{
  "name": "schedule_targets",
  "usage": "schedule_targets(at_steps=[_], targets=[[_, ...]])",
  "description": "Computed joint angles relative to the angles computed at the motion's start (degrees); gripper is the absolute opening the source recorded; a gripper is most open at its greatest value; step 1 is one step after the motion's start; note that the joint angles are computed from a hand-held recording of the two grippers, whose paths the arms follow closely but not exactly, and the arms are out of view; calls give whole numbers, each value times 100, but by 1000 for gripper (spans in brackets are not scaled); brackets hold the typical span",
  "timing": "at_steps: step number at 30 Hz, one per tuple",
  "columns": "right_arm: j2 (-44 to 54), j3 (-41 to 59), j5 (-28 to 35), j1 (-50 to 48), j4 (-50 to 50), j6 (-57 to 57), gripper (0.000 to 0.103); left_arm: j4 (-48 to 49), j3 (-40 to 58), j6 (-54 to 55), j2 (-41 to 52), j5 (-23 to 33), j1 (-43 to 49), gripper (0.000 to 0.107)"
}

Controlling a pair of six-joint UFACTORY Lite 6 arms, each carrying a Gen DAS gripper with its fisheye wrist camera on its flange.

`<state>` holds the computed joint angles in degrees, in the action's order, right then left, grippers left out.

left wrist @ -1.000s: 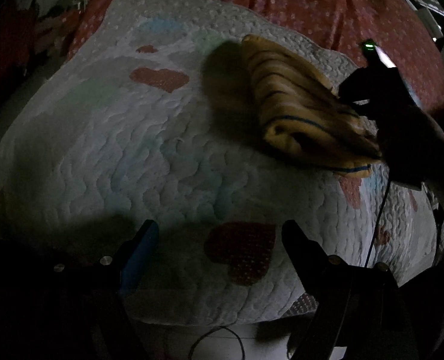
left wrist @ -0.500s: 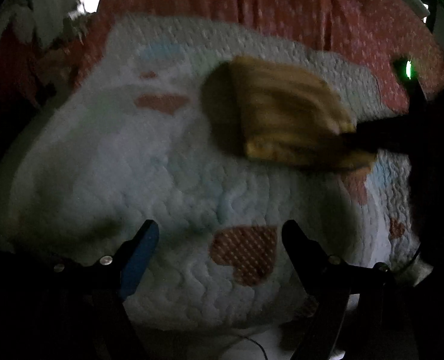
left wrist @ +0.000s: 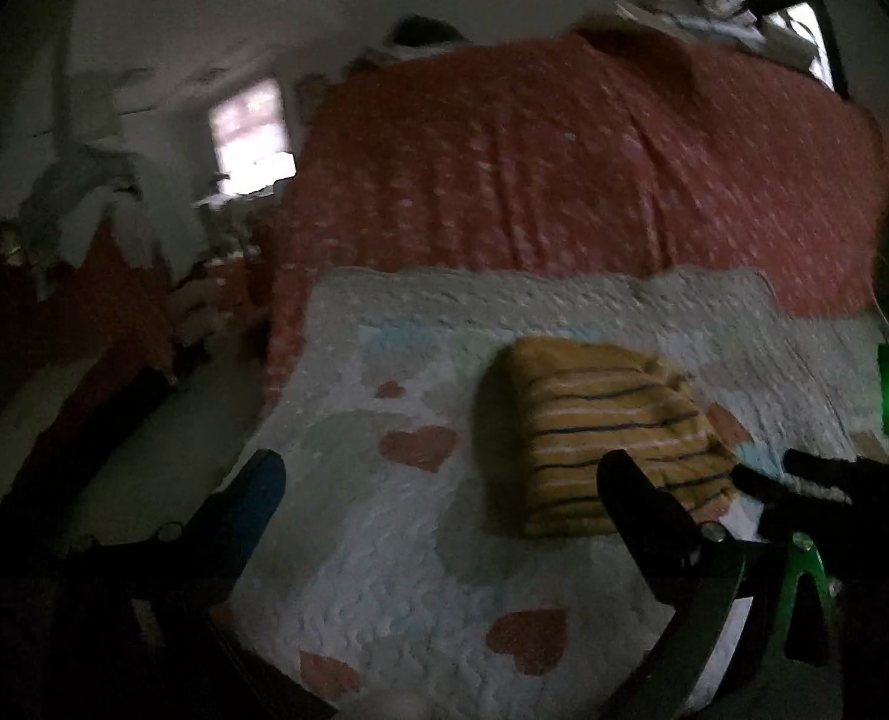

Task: Fold small clothes

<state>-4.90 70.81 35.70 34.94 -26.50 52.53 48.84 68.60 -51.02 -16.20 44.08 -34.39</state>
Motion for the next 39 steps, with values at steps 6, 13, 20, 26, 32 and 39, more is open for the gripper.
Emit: schedule_targets(at_steps=[6,13,20,26,32,39], targets=[[-251,-518,-125,-90,-95,7,71,-1098,402,577,492,263,-45,103],[-271,-752,-175,-182,59,-109,72,-1516,-174,525,686,323,-392,103],[-69,-655,-90,25,-166,92,72,-1785,-319,656,660,248,-324,103],[103,-562,-39,198,-272,179,72,-2167,-471,943,597,144,-87,103],[175,-540,-19,245,-303,167,72,-2329,-517,1046,638,89,-10,103],[194,-548,-16,232,-276,216,73,-2547,-541,1169,691,81,74,103]])
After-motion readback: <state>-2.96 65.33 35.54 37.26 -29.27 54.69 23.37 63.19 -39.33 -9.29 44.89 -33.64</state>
